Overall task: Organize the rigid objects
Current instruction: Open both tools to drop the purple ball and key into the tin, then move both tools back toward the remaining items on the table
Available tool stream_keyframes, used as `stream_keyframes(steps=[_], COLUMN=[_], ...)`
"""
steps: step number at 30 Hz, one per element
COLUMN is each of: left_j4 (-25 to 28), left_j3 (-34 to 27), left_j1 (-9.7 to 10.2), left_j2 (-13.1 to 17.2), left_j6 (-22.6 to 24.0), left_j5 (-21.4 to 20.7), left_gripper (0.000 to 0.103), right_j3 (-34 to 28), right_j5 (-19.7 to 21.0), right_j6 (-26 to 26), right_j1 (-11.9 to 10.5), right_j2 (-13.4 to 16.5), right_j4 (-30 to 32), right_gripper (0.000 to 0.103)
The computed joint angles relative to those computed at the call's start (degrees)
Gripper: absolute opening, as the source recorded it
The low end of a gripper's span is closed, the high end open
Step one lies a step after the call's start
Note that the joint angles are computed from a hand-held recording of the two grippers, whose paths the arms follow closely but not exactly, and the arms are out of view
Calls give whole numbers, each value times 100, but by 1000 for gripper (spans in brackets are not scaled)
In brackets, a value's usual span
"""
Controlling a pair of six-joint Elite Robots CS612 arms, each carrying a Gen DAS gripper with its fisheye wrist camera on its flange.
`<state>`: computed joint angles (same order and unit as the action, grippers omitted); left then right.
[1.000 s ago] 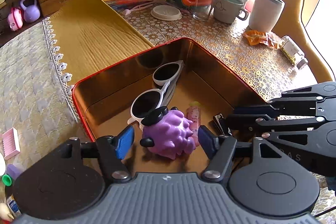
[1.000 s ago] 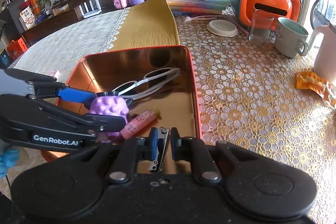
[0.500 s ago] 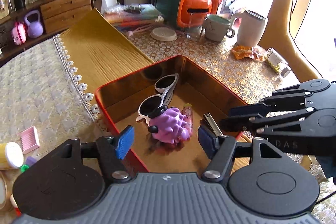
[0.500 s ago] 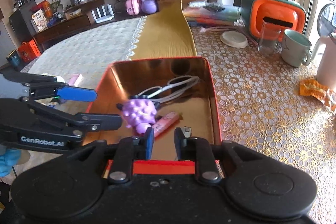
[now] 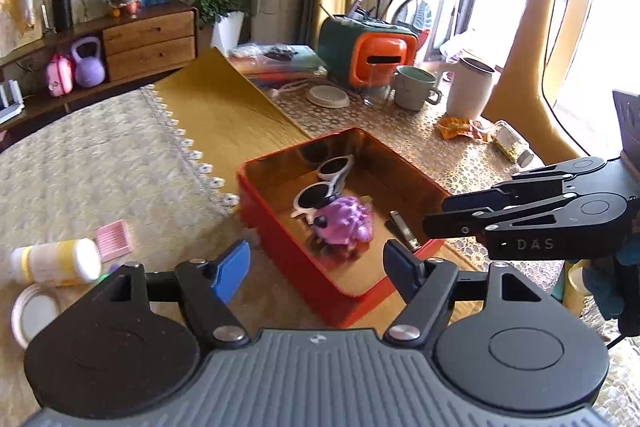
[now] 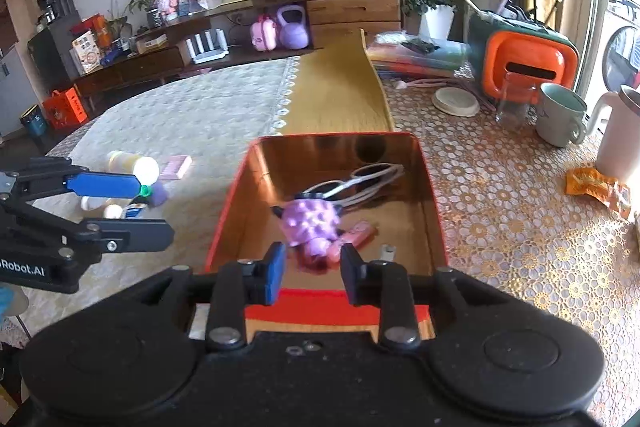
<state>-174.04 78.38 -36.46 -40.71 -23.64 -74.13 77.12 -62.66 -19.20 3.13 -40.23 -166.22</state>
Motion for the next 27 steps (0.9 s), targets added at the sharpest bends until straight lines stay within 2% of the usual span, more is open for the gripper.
stream_keyframes(steps=[6,8,10,12,15,20,24,27], left_j4=[-259,-343,-439,-494,-566,-539,-482,-434], left_j3=[502,666,842,1007,1232,1502,1678,1756], left_j1=[-1,7,16,39,65,134,196,221], left_j2=[-262,-343,-421,-500,-606,-727,-806,-841], left_j6=[-128,-181,-311,-461,-628,-915,-1289,-1373], left_j5=[237,330,472,574,781,1028,1145,1283], left_gripper=[73,73,74,80,81,82,82,82], right_j3=[186,246,298,337,365,409,433,436], right_j5=[142,208,241,294,360,408,491,518], right_j6=[-113,-162,-247,-332,-382,-395,-453,-528], right_j1=[74,102,142,180,229,322,398,465], right_j2=[-115,-149,-179,-201,-220,-236,-242,-241], right_j4=[-123,-155,-184,-171,-139,-166,-151,-115], right_gripper=[45,53,57,58,64,80,85,88])
